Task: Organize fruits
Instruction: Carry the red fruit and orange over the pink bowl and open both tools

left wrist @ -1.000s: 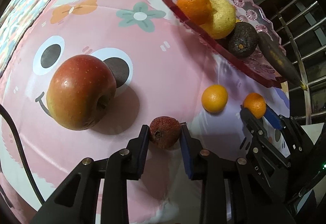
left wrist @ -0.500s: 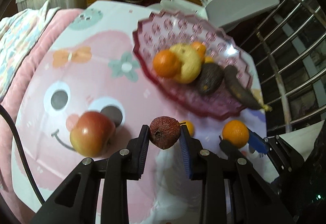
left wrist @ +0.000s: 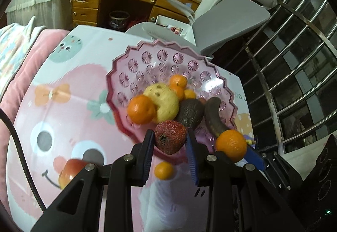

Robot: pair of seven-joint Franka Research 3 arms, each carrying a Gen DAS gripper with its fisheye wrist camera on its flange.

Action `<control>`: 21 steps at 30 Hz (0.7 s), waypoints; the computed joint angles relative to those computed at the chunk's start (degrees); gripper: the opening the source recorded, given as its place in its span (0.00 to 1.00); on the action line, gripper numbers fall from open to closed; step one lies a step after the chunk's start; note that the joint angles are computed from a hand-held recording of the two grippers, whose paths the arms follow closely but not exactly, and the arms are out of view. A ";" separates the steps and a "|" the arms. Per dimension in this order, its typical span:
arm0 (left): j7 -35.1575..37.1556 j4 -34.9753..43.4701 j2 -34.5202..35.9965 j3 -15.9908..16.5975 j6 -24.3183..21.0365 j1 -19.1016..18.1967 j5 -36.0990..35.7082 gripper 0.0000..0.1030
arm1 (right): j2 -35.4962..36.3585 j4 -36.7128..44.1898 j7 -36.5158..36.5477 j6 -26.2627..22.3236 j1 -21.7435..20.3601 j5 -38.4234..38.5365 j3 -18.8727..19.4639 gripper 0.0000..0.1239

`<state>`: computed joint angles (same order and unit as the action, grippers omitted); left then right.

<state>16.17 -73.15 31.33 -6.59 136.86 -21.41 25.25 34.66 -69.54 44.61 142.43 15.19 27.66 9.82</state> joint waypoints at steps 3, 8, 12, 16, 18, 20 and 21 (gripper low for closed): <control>1.20 1.90 1.40 -0.12 0.01 0.42 -0.55 0.27 | 1.60 2.16 2.22 -0.20 0.75 -1.34 -0.93 0.28; 3.20 4.90 3.29 0.00 -1.43 0.53 -1.53 0.34 | 3.82 5.75 7.36 -2.19 1.32 -2.94 -1.97 0.29; 3.77 4.27 2.68 0.26 -1.22 0.47 -1.57 0.50 | 6.15 10.06 13.36 -6.21 1.72 -5.12 -3.04 0.32; 3.52 2.27 1.10 0.41 -2.09 0.49 -1.43 0.58 | 6.20 10.66 15.40 -6.69 0.84 -4.40 -2.15 0.43; 2.58 0.02 -0.48 0.49 -2.12 0.53 -1.00 0.63 | 5.96 10.61 16.10 -7.17 0.45 -3.78 -1.76 0.47; 1.45 -2.63 -2.31 0.47 -2.13 0.68 -0.50 0.66 | 6.05 11.22 17.31 -8.74 0.08 -3.11 -1.47 0.54; 1.14 -3.62 -3.00 0.33 -2.12 0.85 -0.34 0.68 | 5.96 11.23 17.94 -9.36 -0.05 -2.77 -1.38 0.55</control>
<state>17.31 -76.77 28.34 -6.26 134.74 -20.56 24.91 40.62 -58.32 62.55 133.08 15.14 24.89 8.44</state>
